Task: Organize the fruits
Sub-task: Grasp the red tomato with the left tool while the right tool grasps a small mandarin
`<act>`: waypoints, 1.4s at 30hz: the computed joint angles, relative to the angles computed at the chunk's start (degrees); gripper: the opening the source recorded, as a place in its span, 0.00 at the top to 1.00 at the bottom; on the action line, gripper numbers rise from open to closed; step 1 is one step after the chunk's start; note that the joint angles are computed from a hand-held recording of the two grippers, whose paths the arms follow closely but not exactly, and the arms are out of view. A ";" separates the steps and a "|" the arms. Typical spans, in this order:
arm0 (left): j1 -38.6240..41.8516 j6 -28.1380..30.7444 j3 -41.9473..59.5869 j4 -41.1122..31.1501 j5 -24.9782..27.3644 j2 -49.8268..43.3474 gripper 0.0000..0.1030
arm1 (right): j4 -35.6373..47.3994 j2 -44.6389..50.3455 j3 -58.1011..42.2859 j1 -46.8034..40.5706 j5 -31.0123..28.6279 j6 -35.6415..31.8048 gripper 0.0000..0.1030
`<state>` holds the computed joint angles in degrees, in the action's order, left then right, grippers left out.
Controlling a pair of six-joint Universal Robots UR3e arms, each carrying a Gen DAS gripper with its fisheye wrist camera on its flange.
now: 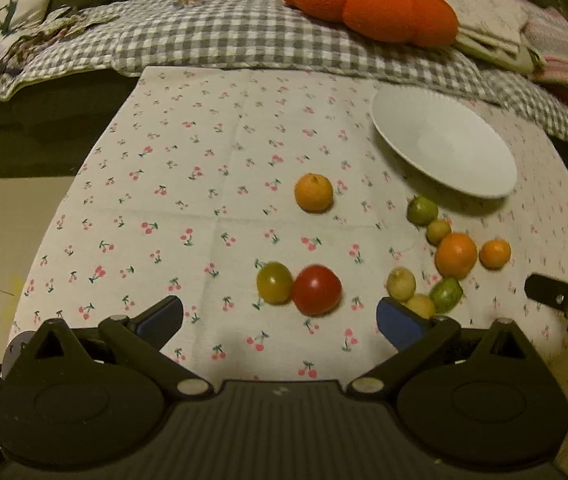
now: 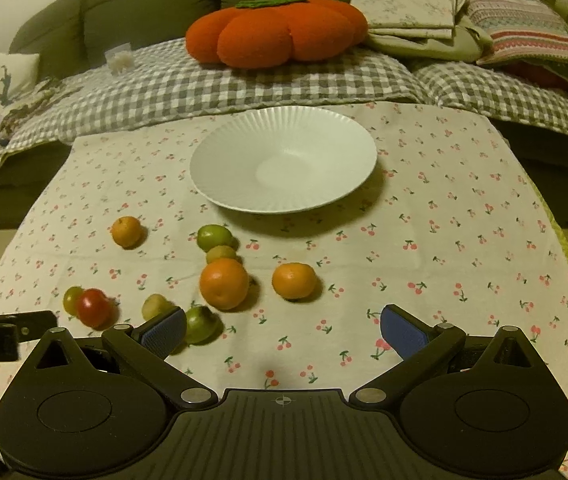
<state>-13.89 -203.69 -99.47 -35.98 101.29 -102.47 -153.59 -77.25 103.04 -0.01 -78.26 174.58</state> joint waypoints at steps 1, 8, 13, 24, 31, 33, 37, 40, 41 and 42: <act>0.47 -0.02 -0.46 0.63 -0.22 0.22 0.01 | -0.24 0.49 -0.23 -0.28 0.21 0.33 0.00; 4.10 -0.61 -1.76 1.81 -4.40 -0.05 0.03 | -4.56 3.84 -0.72 -2.61 1.26 3.13 0.01; 5.74 -0.45 -3.08 4.09 -6.83 -0.89 0.14 | -6.97 6.20 -1.77 -2.83 1.72 4.43 0.05; 4.51 8.64 -5.51 13.29 -12.87 -4.19 0.47 | -6.58 11.91 -6.53 -1.97 4.21 5.09 0.32; 1.09 21.64 -3.17 17.72 -8.70 -9.53 0.47 | -5.29 15.56 -10.67 -1.38 3.27 6.19 0.37; 0.92 24.74 -3.92 19.52 -8.04 -9.98 0.47 | -4.35 16.28 -11.65 -0.89 2.61 5.91 0.39; 0.85 28.62 -4.44 21.59 -8.39 -10.97 0.49 | -3.01 17.41 -12.67 -0.31 2.56 5.81 0.43; 0.50 31.15 -4.23 22.48 -7.14 -11.67 0.53 | -2.78 17.97 -13.00 0.14 2.22 5.43 0.48; 0.54 31.71 -3.96 22.62 -7.09 -11.98 0.54 | -2.51 18.11 -13.07 0.18 2.29 5.28 0.53; 0.68 32.32 -3.70 22.53 -7.25 -12.17 0.57 | -2.14 18.29 -13.29 0.25 2.26 5.12 0.54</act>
